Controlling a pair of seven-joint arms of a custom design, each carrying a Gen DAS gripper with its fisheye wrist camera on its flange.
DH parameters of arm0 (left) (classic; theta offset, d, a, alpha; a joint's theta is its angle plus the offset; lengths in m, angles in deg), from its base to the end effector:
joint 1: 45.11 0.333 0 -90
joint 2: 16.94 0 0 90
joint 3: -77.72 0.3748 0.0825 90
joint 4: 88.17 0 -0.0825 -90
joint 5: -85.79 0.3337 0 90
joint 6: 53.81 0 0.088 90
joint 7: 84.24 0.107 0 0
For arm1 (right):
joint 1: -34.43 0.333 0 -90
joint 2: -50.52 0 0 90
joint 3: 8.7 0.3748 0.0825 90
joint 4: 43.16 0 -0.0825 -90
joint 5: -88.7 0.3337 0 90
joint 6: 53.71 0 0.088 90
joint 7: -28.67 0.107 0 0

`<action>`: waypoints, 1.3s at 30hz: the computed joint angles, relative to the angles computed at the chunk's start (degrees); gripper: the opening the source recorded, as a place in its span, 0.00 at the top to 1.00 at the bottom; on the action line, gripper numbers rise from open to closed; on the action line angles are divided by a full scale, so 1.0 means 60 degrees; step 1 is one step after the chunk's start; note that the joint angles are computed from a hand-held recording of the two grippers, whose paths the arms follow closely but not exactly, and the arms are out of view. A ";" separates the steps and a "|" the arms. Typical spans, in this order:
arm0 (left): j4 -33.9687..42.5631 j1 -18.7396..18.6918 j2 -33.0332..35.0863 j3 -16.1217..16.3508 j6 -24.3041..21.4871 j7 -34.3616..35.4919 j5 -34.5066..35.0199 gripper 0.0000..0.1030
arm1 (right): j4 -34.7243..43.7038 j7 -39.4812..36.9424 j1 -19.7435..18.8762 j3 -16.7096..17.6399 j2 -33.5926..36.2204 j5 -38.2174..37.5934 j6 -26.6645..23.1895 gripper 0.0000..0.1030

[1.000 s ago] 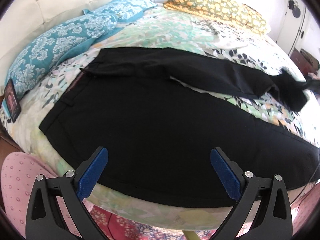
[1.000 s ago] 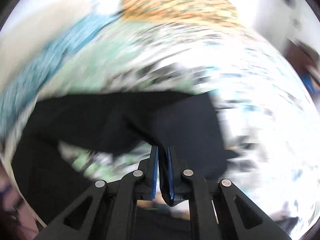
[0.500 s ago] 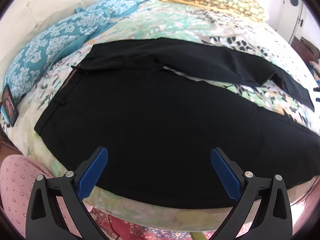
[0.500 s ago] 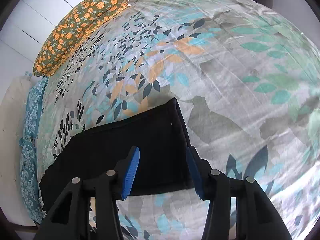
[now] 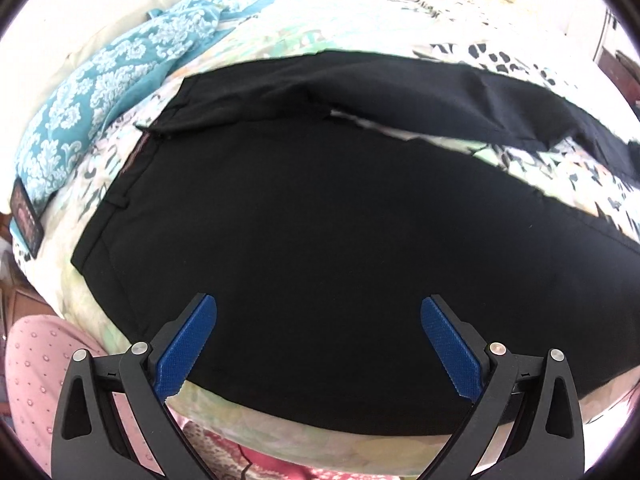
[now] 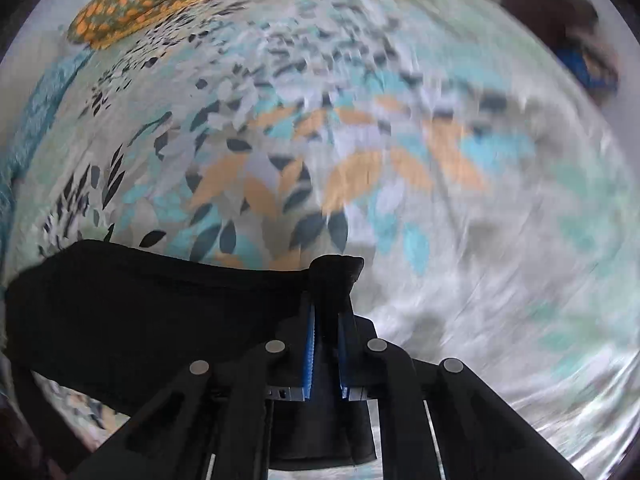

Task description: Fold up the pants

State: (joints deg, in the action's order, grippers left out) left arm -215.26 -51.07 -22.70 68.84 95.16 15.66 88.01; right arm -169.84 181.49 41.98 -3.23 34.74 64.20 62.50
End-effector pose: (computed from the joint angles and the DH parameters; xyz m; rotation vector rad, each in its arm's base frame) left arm 0.4826 -0.1319 0.5565 -1.4458 2.3380 -0.4561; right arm 0.4117 0.0759 0.5806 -1.2842 2.7521 -0.6554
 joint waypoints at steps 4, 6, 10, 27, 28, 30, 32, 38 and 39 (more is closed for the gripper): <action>-0.0089 -0.0296 -0.0259 0.0004 0.0297 0.0707 -0.0820 0.01 | 0.1709 -0.0895 -0.0087 0.0175 0.1017 -0.1941 -0.1296 0.91; -0.0117 -0.0430 -0.0286 -0.0022 0.0281 0.1017 -0.1053 0.01 | 0.2157 -0.1236 0.0034 0.0073 0.1617 -0.2398 -0.1588 0.91; -0.0292 -0.0435 -0.0258 -0.0173 0.0269 0.1012 -0.0548 0.01 | 0.2062 -0.0902 0.0271 -0.0273 0.2260 -0.2544 -0.1649 0.91; 0.5889 -0.1417 0.4890 0.1575 0.0330 -0.3176 0.3558 0.01 | 0.0105 0.2944 0.0719 0.0222 0.0112 -0.1924 -0.0762 0.29; 0.6639 -0.1659 0.5527 0.1904 -0.0397 -0.3631 0.4139 0.01 | 0.0001 0.3157 0.0797 0.0432 -0.0145 -0.1814 -0.0784 0.29; 0.7254 -0.1195 0.6176 0.1566 -0.1016 -0.3559 0.3664 0.00 | -0.0123 0.3443 0.1031 0.0871 -0.0555 -0.1474 -0.0932 0.28; 0.7094 -0.0528 0.6085 0.1033 -0.0714 -0.3819 0.2976 0.00 | -0.0125 0.3765 0.1334 0.1362 -0.0806 -0.1101 -0.1141 0.28; 0.4843 0.0252 0.4249 0.0154 0.0230 -0.2330 0.1855 0.01 | 0.0210 0.5828 0.2424 0.2877 -0.0605 -0.0488 -0.1305 0.21; 0.4282 0.0454 0.3832 -0.0084 0.0381 -0.1815 0.1396 0.01 | 0.0290 0.6237 0.2626 0.3025 -0.0415 -0.0454 -0.1132 0.21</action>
